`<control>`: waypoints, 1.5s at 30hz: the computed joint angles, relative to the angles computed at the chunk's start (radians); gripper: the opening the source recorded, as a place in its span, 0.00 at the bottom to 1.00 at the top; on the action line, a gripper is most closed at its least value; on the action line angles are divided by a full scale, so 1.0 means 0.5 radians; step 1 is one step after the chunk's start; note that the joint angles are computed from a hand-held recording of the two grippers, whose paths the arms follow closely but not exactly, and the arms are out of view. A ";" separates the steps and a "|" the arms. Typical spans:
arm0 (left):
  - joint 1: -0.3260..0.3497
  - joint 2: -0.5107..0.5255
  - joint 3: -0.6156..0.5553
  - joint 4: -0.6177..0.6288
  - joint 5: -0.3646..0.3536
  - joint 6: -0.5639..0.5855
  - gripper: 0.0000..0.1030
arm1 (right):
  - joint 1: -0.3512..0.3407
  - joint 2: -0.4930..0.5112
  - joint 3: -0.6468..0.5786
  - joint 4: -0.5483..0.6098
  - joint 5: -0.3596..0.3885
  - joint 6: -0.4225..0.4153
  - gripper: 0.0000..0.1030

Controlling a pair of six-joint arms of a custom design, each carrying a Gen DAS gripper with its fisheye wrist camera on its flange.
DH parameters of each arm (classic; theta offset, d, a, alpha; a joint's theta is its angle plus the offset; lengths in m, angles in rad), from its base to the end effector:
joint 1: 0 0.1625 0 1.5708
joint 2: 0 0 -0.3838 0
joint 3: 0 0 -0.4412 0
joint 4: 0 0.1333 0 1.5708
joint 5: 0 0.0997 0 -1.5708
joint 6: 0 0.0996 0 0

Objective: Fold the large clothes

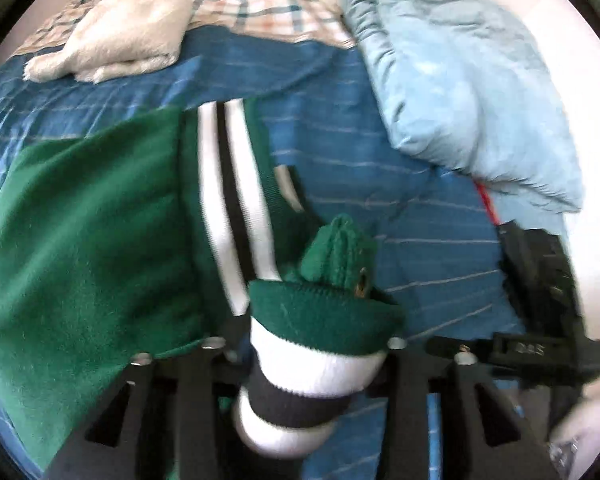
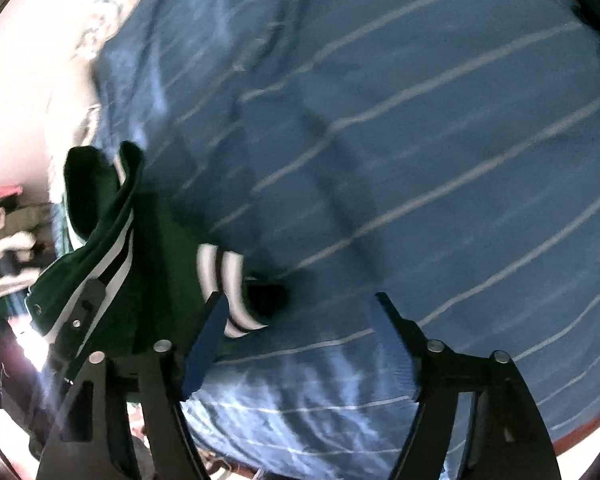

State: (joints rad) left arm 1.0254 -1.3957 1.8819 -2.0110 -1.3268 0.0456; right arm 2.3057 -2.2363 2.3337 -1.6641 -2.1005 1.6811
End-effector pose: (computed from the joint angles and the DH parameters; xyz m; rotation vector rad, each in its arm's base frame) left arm -0.1519 -0.5536 0.2331 0.8505 2.7660 -0.0232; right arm 0.2637 -0.1680 0.3351 -1.3025 -2.5481 0.7236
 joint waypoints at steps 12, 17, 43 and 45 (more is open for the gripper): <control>-0.013 -0.204 -0.066 -0.127 0.837 -0.146 0.81 | -0.128 0.256 -0.060 -0.771 0.198 -0.630 0.82; 0.219 -0.229 0.029 -0.211 1.714 -0.125 0.81 | -0.288 0.525 -0.097 -0.801 0.346 -0.880 0.82; 0.710 -0.073 -0.248 0.172 1.578 -0.633 1.00 | -0.351 0.720 -0.354 -0.076 0.110 -0.776 0.32; 0.619 -0.099 -0.252 0.049 1.601 -0.503 1.00 | -0.359 0.675 -0.392 -0.060 0.180 -0.782 0.40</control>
State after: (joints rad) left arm 1.3352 -1.4451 1.7561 -1.9864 -0.5265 -0.2060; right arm 2.1263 -1.8987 2.1376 -1.6940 -2.0106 1.2899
